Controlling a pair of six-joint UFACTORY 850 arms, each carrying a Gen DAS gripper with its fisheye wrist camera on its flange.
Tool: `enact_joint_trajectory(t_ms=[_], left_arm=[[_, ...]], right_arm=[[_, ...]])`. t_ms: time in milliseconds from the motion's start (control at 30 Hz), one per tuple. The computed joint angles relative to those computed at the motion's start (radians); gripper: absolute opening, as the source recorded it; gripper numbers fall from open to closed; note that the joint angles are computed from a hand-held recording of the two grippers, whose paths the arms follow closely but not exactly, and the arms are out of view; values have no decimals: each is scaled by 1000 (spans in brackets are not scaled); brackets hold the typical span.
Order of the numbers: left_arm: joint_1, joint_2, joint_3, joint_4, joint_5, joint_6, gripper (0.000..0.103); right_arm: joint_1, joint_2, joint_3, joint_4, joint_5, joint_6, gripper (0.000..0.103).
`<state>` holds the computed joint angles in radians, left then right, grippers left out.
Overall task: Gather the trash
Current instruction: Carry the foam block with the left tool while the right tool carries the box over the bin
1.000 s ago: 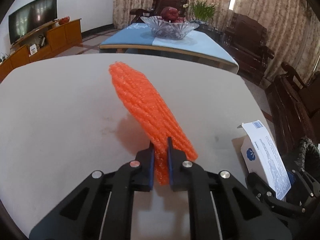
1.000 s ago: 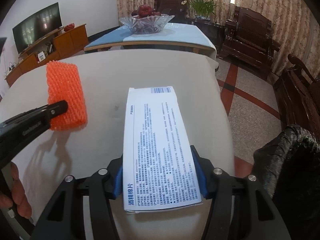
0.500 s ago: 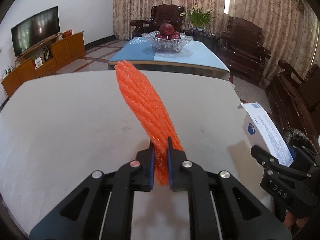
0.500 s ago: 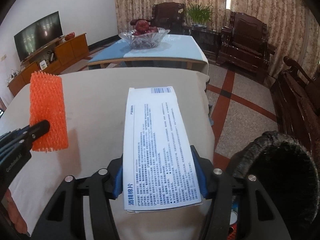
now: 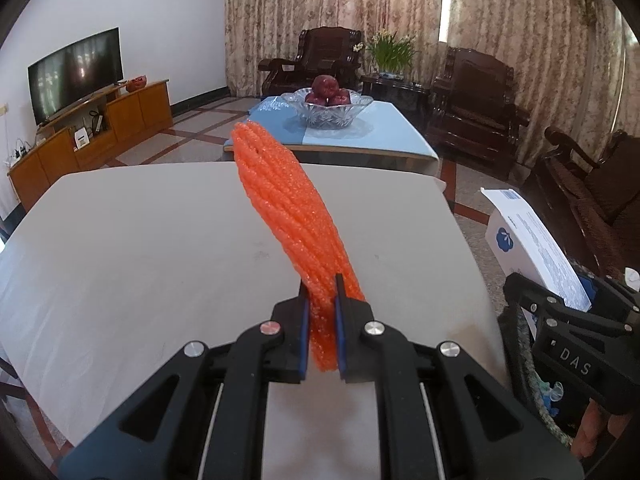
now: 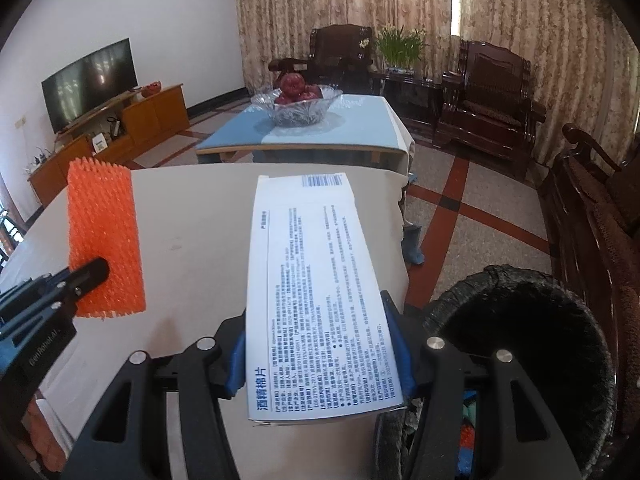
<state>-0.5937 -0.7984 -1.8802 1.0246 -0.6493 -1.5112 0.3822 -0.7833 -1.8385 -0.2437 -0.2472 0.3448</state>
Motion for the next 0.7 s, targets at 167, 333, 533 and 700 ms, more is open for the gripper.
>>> enact_joint_trajectory(t_ms=[167, 333, 533, 700], left_arm=[[-22, 37, 42, 11, -4, -27, 9], [-48, 66, 86, 36, -2, -54, 9], [-82, 74, 95, 57, 5, -62, 9], [-108, 65, 73, 95, 7, -82, 9]], right_arm=[[0, 65, 78, -27, 30, 24, 56], [1, 125, 158, -98, 55, 80, 56], [-11, 206, 261, -294, 90, 286, 56], [-27, 254, 315, -524, 99, 522, 56]])
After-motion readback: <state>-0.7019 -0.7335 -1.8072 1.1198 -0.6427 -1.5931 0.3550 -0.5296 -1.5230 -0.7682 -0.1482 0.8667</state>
